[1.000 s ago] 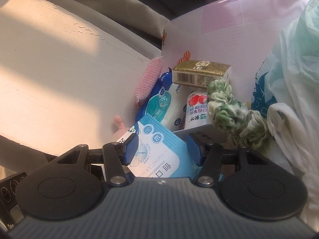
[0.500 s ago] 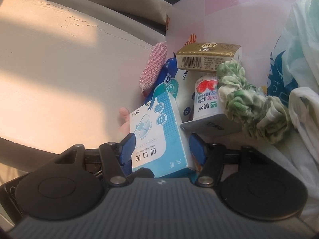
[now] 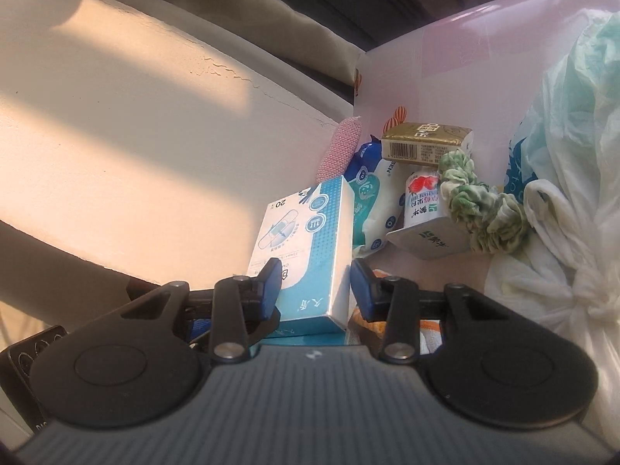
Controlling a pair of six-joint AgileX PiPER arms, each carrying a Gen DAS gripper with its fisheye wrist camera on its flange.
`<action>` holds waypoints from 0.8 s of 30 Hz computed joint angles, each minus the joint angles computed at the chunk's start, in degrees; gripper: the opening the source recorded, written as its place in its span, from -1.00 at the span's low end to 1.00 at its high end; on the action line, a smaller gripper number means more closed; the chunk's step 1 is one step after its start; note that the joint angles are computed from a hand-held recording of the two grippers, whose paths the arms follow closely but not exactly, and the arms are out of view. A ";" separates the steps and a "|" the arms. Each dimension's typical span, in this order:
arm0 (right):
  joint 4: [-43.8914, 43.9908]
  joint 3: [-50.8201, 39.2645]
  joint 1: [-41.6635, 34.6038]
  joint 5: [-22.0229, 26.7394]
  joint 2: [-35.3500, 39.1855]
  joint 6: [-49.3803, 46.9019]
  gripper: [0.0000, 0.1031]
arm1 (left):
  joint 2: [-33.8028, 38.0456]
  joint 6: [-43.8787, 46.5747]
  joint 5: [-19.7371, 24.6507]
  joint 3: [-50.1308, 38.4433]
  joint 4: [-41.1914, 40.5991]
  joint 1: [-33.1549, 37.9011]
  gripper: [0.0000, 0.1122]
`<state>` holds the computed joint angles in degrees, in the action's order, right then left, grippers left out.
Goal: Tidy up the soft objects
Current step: 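Carry the wipe box with the right tool into the cardboard box and release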
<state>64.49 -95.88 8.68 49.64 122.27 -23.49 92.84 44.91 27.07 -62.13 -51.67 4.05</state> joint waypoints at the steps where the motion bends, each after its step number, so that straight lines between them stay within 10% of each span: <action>1: 0.17 1.62 -0.51 -0.16 -2.03 -0.57 -0.25 | -1.34 -0.10 -0.22 0.47 -0.12 -0.81 -0.10; 13: 1.93 18.46 -16.97 4.15 -25.75 -7.23 -0.25 | -8.55 -14.11 -3.97 -3.08 10.98 -18.96 -0.07; 24: 3.15 18.12 -46.23 19.16 -28.36 -11.05 -0.25 | 7.59 -29.96 -2.72 -24.45 26.29 -37.54 -0.05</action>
